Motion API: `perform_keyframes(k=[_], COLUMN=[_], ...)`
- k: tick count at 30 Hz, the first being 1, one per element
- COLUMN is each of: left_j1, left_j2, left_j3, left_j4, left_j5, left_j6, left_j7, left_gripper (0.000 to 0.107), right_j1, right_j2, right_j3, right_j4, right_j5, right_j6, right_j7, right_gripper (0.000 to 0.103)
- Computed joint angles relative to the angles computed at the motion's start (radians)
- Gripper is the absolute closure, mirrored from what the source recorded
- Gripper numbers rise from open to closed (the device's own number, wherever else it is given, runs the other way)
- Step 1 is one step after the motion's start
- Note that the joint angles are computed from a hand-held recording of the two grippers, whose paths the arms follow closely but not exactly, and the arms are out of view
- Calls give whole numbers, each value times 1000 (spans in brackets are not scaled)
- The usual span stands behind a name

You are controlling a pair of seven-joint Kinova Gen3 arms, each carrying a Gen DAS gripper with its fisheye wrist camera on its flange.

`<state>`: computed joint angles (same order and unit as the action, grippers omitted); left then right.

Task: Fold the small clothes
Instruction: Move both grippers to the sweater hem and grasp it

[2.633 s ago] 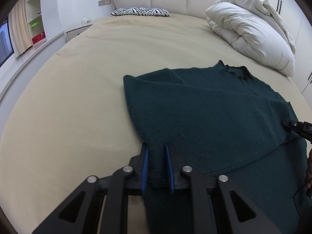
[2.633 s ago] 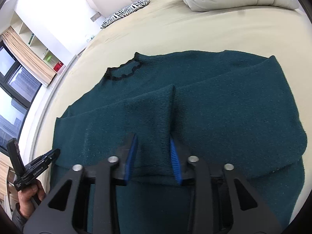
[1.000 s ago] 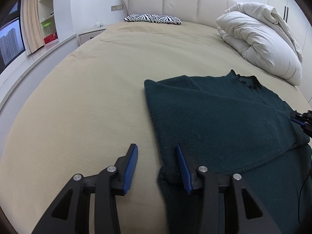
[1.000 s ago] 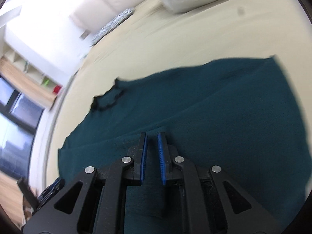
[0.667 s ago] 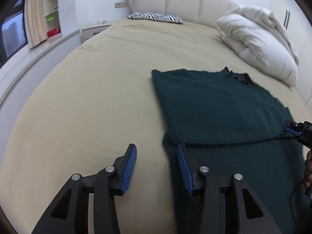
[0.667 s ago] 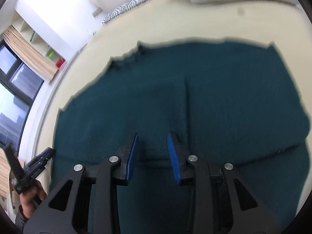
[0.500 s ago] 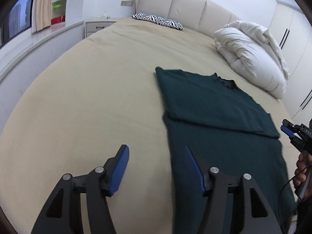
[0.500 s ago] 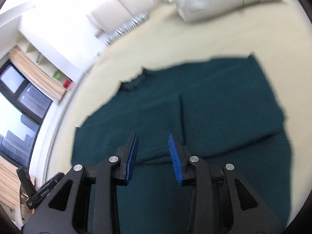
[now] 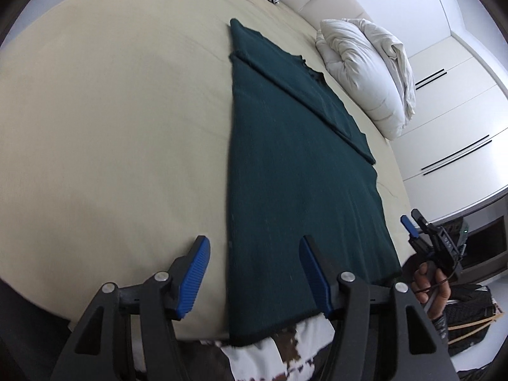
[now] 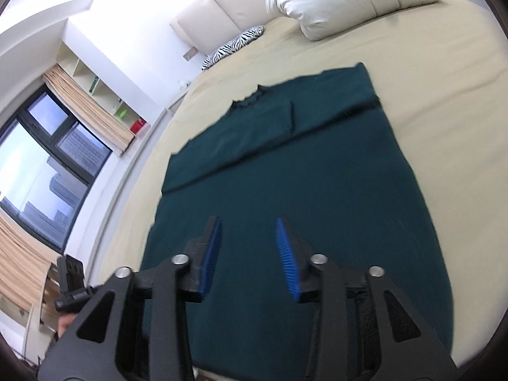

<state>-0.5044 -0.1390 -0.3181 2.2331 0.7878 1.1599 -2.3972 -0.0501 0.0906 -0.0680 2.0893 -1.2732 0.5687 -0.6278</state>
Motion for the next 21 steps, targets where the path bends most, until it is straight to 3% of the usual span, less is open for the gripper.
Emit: perform_keyframes(k=[6,17,21], left_j1=[-39,-170,-209], left_j2=[31,173,199], left_j3=[-31,-24,-13], left_j4=[37,60,67], left_j5=[-3,58,58], left_j6=[76,220,248], left_j7=[-42,-122,-135], left_gripper=[46,47,52], right_j1=[87,195,232], right_j2=[-49,-31,-15], right_j3=[80,150,163], right_j4=[118,162,163], right_j5=[-69,-46,-39], right_j6=[142,304,347], right_j7=[84,109,114], right_gripper=[57,57,57])
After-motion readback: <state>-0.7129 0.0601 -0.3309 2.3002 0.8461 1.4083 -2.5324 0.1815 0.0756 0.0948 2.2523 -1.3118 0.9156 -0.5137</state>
